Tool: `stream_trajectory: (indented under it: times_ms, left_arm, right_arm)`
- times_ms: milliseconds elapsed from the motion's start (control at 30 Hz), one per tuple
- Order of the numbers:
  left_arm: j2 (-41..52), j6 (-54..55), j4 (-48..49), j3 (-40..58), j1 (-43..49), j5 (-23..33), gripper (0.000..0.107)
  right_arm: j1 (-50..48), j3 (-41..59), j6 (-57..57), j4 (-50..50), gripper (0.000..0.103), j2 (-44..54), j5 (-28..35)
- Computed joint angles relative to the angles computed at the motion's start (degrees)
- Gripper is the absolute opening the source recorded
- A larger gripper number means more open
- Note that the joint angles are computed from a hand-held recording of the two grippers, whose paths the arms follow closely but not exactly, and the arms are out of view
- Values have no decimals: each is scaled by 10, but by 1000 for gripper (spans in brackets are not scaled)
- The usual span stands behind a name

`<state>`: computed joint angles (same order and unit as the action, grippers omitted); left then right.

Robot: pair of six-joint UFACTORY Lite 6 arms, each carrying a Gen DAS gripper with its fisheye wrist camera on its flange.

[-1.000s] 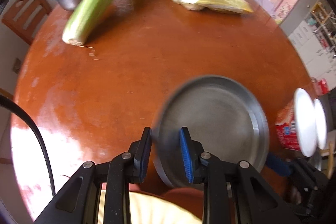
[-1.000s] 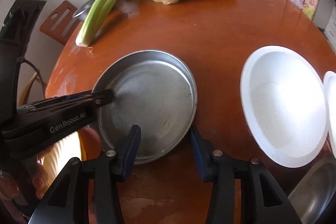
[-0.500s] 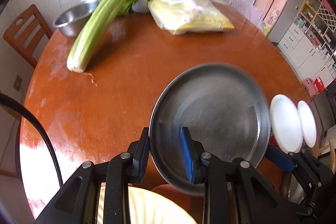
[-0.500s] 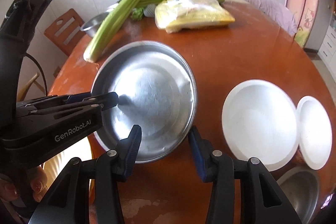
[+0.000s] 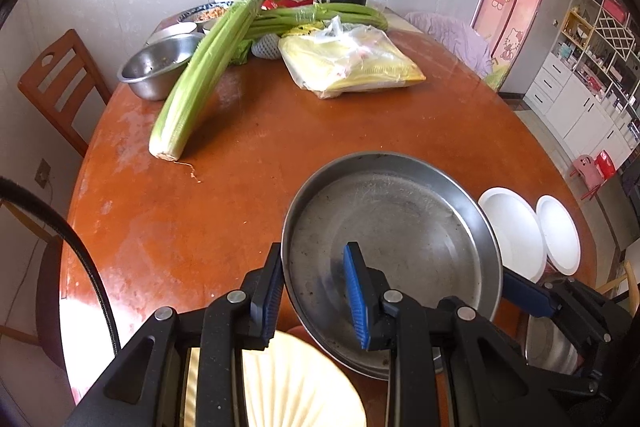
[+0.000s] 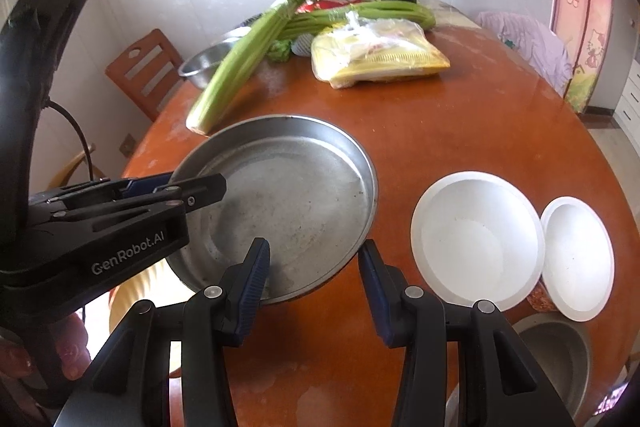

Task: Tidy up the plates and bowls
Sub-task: 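Lift the steel pan and carry it over the yellow bowl, then lower the steel pan into the yellow shell bowl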

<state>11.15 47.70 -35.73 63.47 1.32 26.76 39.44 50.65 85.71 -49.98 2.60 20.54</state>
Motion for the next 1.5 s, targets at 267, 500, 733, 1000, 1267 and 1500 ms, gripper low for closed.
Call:
stream_trajectory:
  times_ms: [267,500,733,1000,1267,1500]
  left_arm:
    - [-99,37,-30,-61,36,19,29]
    - [-161,77,-49,-97,94,52,30]
    - [-183,135,-80,-115,168,82,30]
    - [-176,194,-109,-125,232,90,30]
    - [-151,225,-127,-138,256,71,30]
    - [-125,245,-147,-151,274,58,30]
  right_arm:
    - [43,-7,4,-8,49,-45,32]
    - [98,7,21,-16,49,-56,65]
    - [154,41,44,-31,49,-28,84]
    - [178,85,35,-19,49,33,67]
    - [174,119,-2,4,49,90,41]
    - [159,142,-62,42,49,136,15]
